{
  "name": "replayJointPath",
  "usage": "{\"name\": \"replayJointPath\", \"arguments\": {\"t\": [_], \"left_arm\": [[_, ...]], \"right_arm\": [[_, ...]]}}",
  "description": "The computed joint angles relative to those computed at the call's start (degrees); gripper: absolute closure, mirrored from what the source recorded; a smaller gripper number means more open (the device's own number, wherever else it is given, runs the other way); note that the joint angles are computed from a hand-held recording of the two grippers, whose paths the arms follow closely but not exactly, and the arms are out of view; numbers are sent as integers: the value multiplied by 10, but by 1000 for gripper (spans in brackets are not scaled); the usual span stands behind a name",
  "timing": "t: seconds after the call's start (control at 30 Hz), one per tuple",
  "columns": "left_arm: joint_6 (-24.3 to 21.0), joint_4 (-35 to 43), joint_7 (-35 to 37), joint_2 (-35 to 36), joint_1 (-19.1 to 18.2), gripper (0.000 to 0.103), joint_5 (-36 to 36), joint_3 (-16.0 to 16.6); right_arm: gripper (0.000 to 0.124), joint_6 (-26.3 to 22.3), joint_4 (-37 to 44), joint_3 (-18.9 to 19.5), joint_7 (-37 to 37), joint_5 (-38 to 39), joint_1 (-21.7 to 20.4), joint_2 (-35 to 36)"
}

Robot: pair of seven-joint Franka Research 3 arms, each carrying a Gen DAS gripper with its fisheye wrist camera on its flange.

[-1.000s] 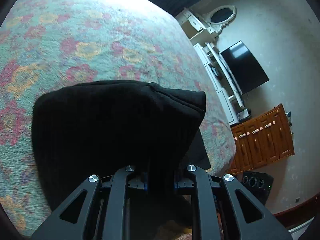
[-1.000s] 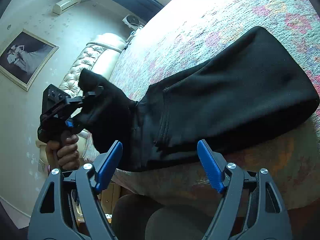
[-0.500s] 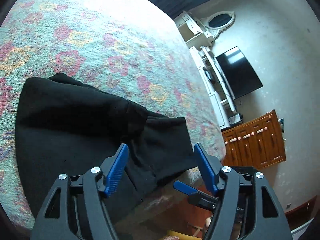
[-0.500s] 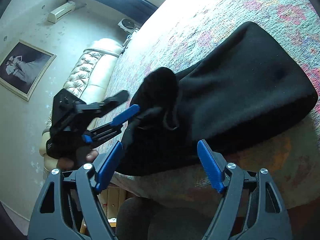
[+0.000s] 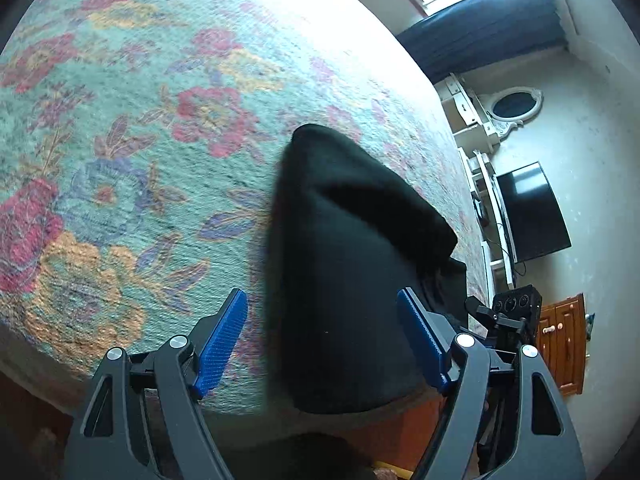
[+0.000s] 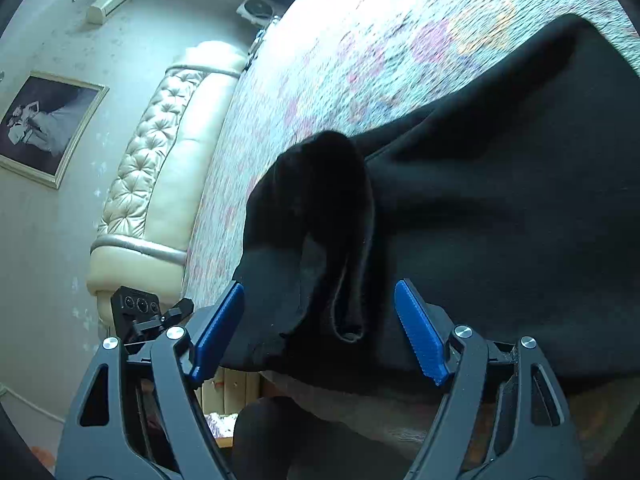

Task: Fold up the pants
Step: 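Grasp the trouser leg end with the right tool and lift it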

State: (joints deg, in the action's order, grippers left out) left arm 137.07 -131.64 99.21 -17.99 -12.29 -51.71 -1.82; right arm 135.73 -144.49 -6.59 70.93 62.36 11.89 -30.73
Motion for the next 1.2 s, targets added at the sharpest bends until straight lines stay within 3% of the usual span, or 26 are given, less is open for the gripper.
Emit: {"name": "replayJointPath", "arguments": {"t": [0.1,0.17,0.23,0.43,0.67,0.9,1.2], "left_arm": [[-8,5,0,8,1,27,-2,2],[-8,6,4,8,2,27,0,-2],[-12,7,6,9,2,27,5,-4],[-9,9,-1,11,1,27,7,-9],[-20,8,21,9,-9,27,-21,-8],[-24,32,37,39,-27,26,-69,-29],[-21,51,35,69,-32,26,-83,-54]], "right_arm": [[48,-11,15,-1,-24,14,17,19],[69,-16,23,8,-22,7,17,29],[105,-17,24,16,-8,-5,15,37],[112,16,24,24,-12,-22,13,9],[113,45,36,19,-8,-95,3,-57],[113,41,2,-21,30,-179,-63,-111],[114,29,-60,-69,24,-195,-116,-104]]}}
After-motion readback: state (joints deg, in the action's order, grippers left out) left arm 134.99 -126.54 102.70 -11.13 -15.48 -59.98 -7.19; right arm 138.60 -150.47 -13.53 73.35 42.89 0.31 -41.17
